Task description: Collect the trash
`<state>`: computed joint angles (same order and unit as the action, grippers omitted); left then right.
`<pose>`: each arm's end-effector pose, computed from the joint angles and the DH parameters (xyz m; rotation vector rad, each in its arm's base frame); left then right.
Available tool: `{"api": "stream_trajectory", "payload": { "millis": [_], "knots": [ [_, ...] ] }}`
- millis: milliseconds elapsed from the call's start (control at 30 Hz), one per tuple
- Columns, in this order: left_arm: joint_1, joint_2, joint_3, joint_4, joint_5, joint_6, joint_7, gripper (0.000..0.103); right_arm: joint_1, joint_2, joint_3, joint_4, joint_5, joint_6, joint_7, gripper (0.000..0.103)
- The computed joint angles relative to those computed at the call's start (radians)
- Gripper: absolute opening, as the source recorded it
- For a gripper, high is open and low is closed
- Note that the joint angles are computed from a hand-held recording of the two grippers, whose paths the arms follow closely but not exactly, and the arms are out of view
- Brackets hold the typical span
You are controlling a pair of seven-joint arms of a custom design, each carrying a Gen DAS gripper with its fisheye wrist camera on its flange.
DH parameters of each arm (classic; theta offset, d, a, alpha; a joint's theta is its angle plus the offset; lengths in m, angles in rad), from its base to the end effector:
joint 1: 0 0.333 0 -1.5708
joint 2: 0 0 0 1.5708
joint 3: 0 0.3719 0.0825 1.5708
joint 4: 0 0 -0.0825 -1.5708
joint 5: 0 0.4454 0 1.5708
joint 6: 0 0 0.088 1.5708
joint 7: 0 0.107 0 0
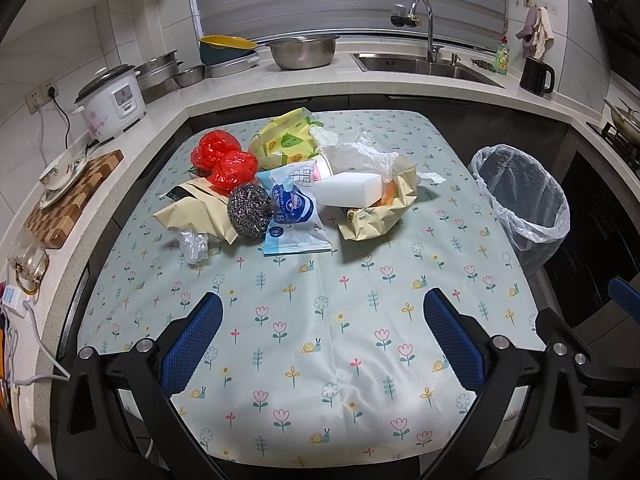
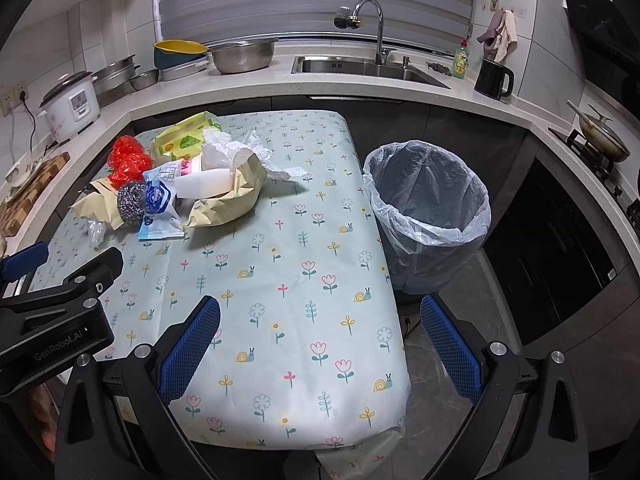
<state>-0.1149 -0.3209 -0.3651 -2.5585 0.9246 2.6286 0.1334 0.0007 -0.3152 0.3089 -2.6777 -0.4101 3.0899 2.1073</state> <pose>0.4166 -0.2401 0.4161 -1.9071 1.5552 -0.5256 0.4359 0.1754 0.4170 -1.9518 1.6022 -0.6370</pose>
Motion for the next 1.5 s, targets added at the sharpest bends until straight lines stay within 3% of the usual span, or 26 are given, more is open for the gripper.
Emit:
{"api": "stream_trajectory", "payload": {
  "millis": [1500],
  "knots": [
    [0.003,-0.005,0.000,-0.006,-0.006,0.004,0.006,0.096,-0.001,-0.003,0.003,0.001,-0.010,-0.004,0.013,0.096]
  ]
}}
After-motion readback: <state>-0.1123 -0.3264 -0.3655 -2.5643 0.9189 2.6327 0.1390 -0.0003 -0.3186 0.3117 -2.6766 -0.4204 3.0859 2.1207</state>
